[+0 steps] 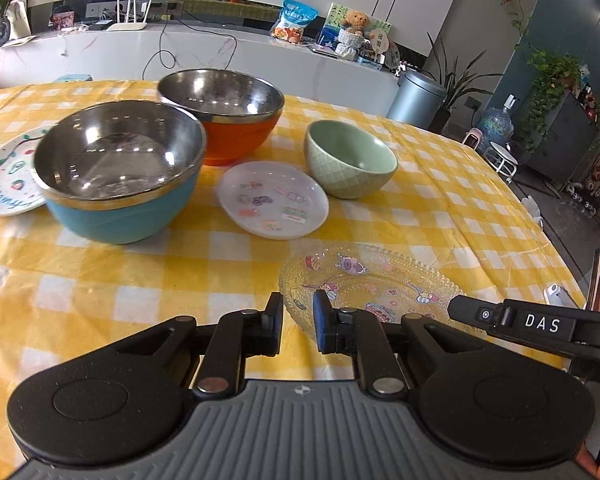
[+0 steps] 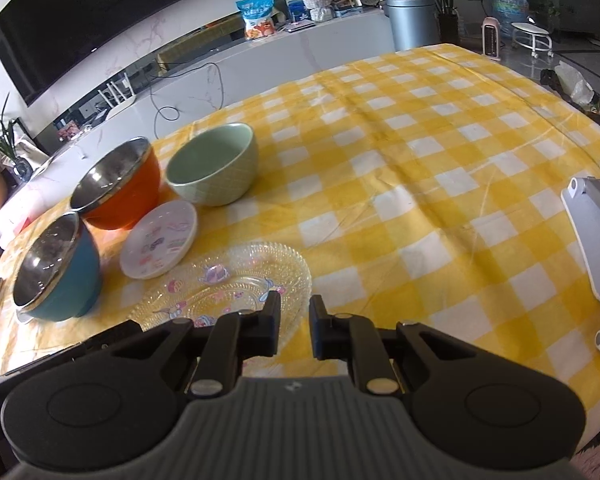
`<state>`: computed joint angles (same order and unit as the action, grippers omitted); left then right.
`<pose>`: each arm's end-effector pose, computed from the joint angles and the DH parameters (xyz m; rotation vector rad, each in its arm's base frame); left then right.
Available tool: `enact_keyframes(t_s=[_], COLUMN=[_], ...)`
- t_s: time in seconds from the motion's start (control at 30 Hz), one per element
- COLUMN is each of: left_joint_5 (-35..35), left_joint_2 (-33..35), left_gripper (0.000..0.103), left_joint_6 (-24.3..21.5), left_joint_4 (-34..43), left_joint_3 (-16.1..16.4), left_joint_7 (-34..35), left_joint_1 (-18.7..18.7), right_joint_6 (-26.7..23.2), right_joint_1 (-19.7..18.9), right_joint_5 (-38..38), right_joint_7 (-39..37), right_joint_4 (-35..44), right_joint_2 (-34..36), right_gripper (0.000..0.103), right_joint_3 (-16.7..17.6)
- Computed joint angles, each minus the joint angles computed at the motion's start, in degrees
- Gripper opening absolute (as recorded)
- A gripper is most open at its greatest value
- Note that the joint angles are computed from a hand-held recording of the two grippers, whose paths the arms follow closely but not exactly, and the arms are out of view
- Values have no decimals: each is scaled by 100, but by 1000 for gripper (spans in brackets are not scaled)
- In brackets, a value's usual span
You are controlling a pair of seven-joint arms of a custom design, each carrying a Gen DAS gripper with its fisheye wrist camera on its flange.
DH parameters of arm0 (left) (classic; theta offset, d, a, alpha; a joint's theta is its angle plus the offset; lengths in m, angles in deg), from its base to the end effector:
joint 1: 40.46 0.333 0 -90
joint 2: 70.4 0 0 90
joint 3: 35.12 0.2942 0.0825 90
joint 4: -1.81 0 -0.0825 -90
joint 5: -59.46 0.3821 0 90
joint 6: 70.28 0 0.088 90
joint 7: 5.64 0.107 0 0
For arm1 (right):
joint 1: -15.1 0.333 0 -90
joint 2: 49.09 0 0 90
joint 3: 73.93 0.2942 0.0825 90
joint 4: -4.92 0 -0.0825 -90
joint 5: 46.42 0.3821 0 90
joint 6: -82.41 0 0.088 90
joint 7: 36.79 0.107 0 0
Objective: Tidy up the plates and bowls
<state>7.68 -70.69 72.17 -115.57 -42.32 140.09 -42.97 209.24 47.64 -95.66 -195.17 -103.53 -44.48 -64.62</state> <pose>0.5756 -0.0949 0.4665 -1.3931 2.4200 -1.1668 0.4687 0.3835 0.4737 -0.9715 2.2899 -0.6536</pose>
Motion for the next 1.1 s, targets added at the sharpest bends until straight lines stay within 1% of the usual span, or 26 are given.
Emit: enact_keyframes(t_s=[0.2,0.33,0.6,0.7,0.93,1.1], left_joint_5=[19,56,176,260,405,430], left_joint_2=[-307,-432,-623,-567,-321,-157], left_gripper=[17,17,17,17,17,17], left_joint_6=[21,-60,-153,-211,4,106], left_joint_4=[-254,-323,-417,-381,-289,-208], left_joint_3=[177,345,646,723,701,671], left_joint_7=[113,141,335,249,4,-53], left_joint_1=[116,223,503,633,831,951], right_joint_6=[19,170,428,520,801,1143], right_joint_1=[170,324,742,915,1254,1360], right_joint_5=[-173,-240,-453,-491,-492,-389], right_joint_7=[-151,-234,-413,-517,-679,-754], right_joint_4=[323,581,1312,1660,2297,2451], right_joint_2=[225,423,953,1222,1795,2015], right_gripper=[13,13,13,13,13,13], right_joint_3=[49,20,-131,-219,-531,-709])
